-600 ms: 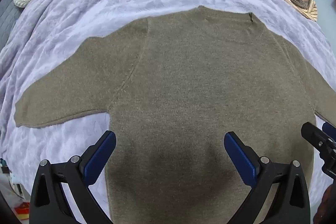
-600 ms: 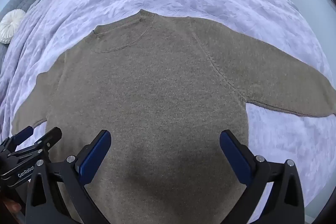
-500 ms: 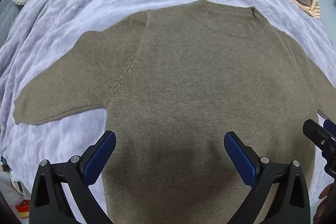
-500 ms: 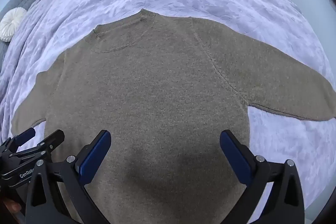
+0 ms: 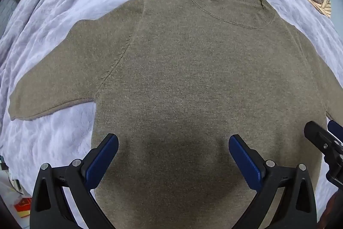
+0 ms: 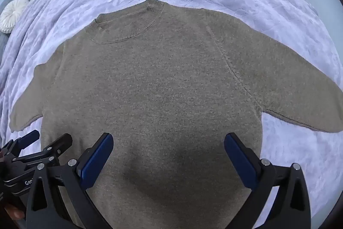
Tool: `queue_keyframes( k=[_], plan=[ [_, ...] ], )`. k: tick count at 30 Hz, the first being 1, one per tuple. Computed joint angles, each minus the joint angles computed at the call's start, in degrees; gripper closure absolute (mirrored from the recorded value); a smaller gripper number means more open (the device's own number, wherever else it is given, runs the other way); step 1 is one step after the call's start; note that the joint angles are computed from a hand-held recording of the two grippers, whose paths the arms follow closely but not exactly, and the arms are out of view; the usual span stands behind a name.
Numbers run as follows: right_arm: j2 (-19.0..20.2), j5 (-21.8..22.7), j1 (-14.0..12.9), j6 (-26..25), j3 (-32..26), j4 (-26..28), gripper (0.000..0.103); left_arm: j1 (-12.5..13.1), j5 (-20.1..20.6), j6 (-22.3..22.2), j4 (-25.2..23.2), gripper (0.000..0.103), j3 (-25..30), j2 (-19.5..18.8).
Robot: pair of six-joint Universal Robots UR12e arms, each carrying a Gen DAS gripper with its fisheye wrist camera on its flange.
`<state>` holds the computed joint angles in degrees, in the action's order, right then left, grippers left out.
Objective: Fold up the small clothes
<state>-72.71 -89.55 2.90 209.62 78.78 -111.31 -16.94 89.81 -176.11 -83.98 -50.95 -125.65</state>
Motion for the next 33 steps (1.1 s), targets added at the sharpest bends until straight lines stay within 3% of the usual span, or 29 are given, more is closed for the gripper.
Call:
queue_keyframes(
  k=[10,16,33],
  plan=[
    [-0.6,0.0,-0.5,-0.7,0.5,1.0,0.000,0.3,0.2,1.6,-0.8,0.000,1.2,-1.3],
    [-0.5,-0.2,-0.5,-0.5,0.3,1.8,0.000,-0.7,0.8,0.1,0.0,0.000,-1.0,0.1],
    [-0.5,-0.3,-0.5,-0.6,0.3,1.9,0.000,-1.0,1.3,-0.6,-0.6,0.000,0.0,-0.3]
  ],
)
